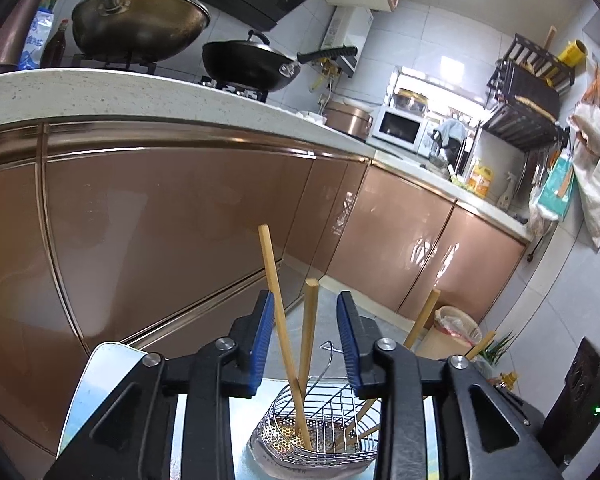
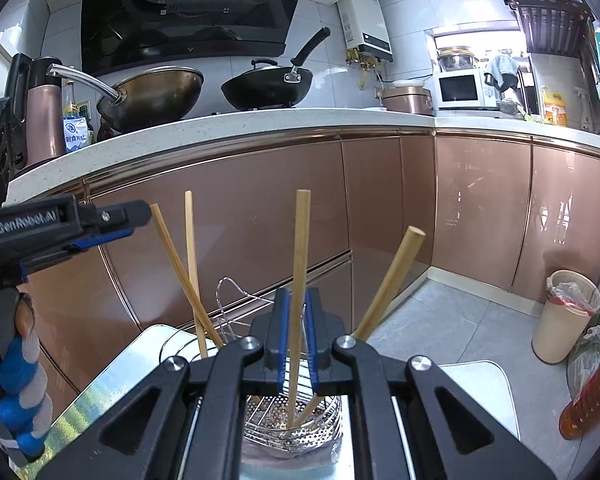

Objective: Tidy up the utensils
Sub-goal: 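Lower the left gripper's chopstick into the holder and open the left gripper, then lower the right gripper's chopstick into the holder and open the right gripper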

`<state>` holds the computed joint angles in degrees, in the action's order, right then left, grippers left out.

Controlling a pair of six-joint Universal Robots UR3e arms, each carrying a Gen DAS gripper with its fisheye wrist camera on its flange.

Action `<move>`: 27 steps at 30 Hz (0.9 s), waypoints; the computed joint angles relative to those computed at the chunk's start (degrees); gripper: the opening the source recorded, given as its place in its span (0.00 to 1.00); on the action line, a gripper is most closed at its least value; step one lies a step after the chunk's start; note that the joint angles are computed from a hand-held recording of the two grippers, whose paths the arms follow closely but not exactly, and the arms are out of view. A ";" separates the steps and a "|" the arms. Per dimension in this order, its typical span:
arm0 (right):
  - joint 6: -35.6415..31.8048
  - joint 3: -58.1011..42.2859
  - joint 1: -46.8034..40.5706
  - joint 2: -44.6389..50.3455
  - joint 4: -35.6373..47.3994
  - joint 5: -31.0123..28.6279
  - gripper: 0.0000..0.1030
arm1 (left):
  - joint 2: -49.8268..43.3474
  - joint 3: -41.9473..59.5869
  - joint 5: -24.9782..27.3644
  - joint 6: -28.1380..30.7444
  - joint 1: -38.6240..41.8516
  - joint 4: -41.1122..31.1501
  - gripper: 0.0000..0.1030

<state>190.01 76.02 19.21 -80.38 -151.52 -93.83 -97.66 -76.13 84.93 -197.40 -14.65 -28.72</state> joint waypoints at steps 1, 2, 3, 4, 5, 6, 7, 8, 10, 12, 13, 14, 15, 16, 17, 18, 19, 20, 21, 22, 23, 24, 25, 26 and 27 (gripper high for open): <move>0.07 0.05 0.02 -0.10 -0.11 0.03 0.08 | 0.67 -0.62 -0.52 -0.22 0.53 0.36 0.32; 0.14 0.29 -0.03 -0.32 -0.33 0.15 0.08 | 1.43 -1.41 -1.09 -0.53 1.18 0.77 0.32; 0.29 0.53 -0.10 -0.56 -0.54 0.34 0.08 | 2.17 -2.19 -1.60 -0.82 1.72 1.11 0.32; 0.48 0.78 -0.14 -0.79 -0.82 0.42 0.08 | 2.73 -2.69 -2.17 -1.26 2.38 1.34 0.32; 0.59 1.14 -0.20 -1.06 -1.08 0.53 0.08 | 3.33 -3.19 -3.04 -1.91 3.29 1.59 0.32; 0.73 1.65 -0.28 -1.43 -1.39 0.75 0.08 | 3.72 -3.51 -3.62 -2.41 3.90 1.73 0.32; 0.86 2.12 -0.36 -1.77 -1.62 0.98 0.08 | 3.85 -3.44 -4.53 -3.07 4.75 1.64 0.32; 1.03 2.70 -0.44 -2.19 -1.87 1.27 0.08 | 3.88 -3.08 -6.05 -4.13 6.07 1.01 0.32; 1.05 4.14 -0.86 -3.25 -2.30 1.94 0.08 | 2.83 -0.94 -9.61 -5.81 8.23 -1.32 0.32; 1.13 5.08 -1.37 -4.16 -2.51 2.51 0.08 | 0.66 2.66 -14.22 -7.53 10.70 -4.51 0.32; 1.32 5.71 -1.80 -4.87 -2.74 2.92 0.08 | -0.66 4.71 -15.94 -7.86 11.53 -6.03 0.32; 1.42 6.33 -2.15 -5.55 -2.98 3.20 0.08 | -2.72 7.92 -17.26 -7.78 12.18 -8.30 0.35; 1.46 6.78 -2.39 -6.13 -3.09 3.33 0.08 | -3.98 9.93 -17.55 -7.87 12.27 -9.69 0.38; 1.46 7.43 -2.83 -6.91 -3.23 3.57 0.08 | -5.70 12.41 -18.57 -8.06 12.71 -11.41 0.40; 1.44 8.15 -3.29 -7.74 -3.38 3.73 0.08 | -6.91 14.22 -19.55 -8.02 13.00 -12.97 0.42; 1.50 8.87 -3.64 -8.38 -3.63 3.85 0.08 | -8.74 16.84 -20.57 -8.07 13.18 -15.01 0.43; 1.63 9.65 -4.11 -9.18 -3.77 4.03 0.08 | -9.92 18.41 -21.05 -8.15 13.19 -16.18 0.43; 1.73 10.53 -4.73 -10.06 -3.94 4.20 0.08 | -11.56 20.61 -21.44 -7.94 12.99 -17.83 0.43; 1.82 10.98 -5.04 -10.53 -3.94 4.16 0.08 | -12.24 21.54 -21.48 -7.76 12.76 -18.68 0.43; 2.01 11.71 -5.57 -11.21 -3.98 4.33 0.08 | -13.33 23.15 -21.19 -7.69 12.39 -19.77 0.43; 2.39 12.66 -6.22 -12.00 -4.20 4.70 0.08 | -14.44 24.51 -20.81 -8.02 11.96 -20.34 0.43; 2.66 13.16 -6.68 -12.43 -4.31 4.98 0.08 | -15.07 25.37 -21.12 -8.41 11.85 -20.66 0.43; 2.90 13.88 -7.18 -12.98 -4.49 5.09 0.08 | -16.14 26.85 -21.58 -8.83 11.78 -21.22 0.43; 3.22 14.69 -7.66 -13.55 -4.69 5.16 0.08 | -17.17 28.25 -21.73 -9.36 11.51 -21.61 0.43; 3.52 15.22 -8.14 -13.93 -4.80 5.44 0.08 | -18.19 29.87 -21.72 -9.46 11.40 -22.26 0.43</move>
<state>193.53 91.24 11.07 -94.31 -156.32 -88.39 -115.85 -46.26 63.21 -206.87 -3.25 -50.98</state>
